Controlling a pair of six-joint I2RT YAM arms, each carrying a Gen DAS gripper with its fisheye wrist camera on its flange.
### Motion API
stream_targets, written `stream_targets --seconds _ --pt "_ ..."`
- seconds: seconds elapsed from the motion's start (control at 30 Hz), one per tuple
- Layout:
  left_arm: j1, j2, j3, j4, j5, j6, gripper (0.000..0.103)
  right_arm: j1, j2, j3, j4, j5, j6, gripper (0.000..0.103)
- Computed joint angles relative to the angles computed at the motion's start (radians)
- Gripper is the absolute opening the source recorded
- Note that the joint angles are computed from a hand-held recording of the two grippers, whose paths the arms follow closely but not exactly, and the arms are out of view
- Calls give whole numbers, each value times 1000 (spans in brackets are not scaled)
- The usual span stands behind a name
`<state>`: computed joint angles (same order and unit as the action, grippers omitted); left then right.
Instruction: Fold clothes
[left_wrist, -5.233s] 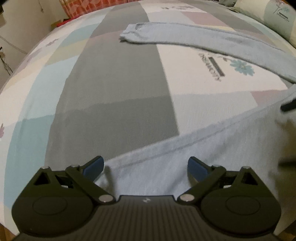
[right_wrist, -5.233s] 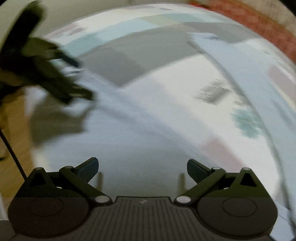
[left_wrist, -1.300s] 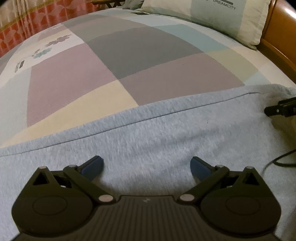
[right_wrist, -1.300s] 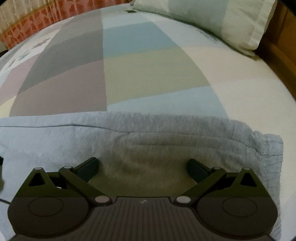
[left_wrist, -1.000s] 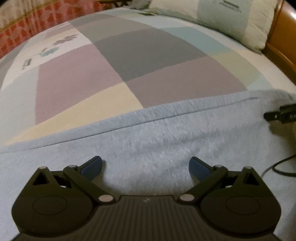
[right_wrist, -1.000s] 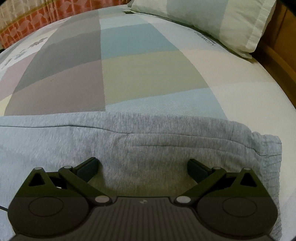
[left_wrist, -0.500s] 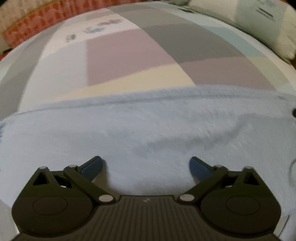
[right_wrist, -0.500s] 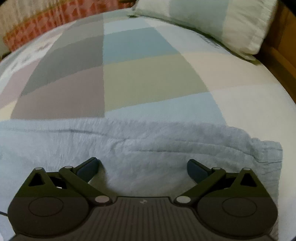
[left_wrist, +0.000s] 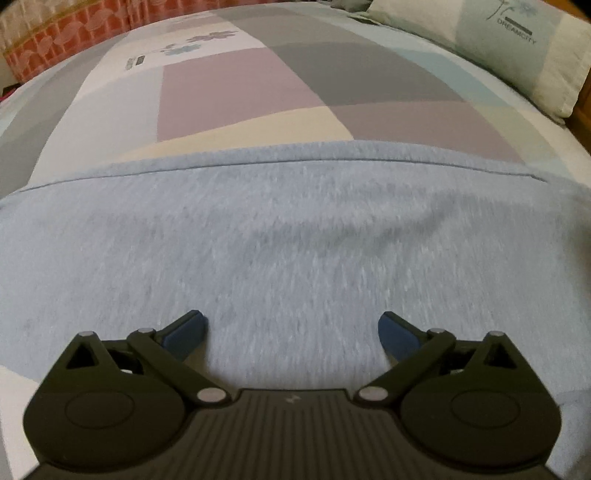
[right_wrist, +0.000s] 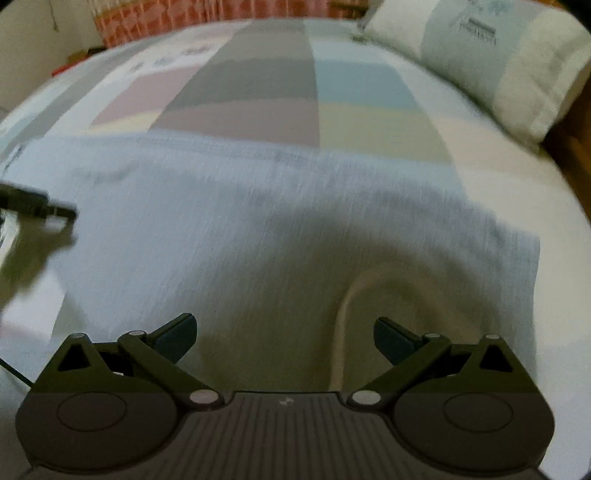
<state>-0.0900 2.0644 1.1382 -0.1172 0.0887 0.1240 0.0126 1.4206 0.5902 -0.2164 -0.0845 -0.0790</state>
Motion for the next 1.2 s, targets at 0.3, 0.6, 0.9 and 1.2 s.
stream_targets --seconds 0.3,0.6,0.9,1.2 --pt "-77 38 123 57 172 -125 100 125 -28 -52 -47 21 127 103" --pt "-70 161 232 28 305 -202 99 94 -27 -46 -58 -8 142 103" --pt "101 195 290 -5 252 -88 99 104 -4 -48 -45 -3 137 103" --pt "201 173 313 -30 212 -78 100 122 9 -37 -56 18 134 103"
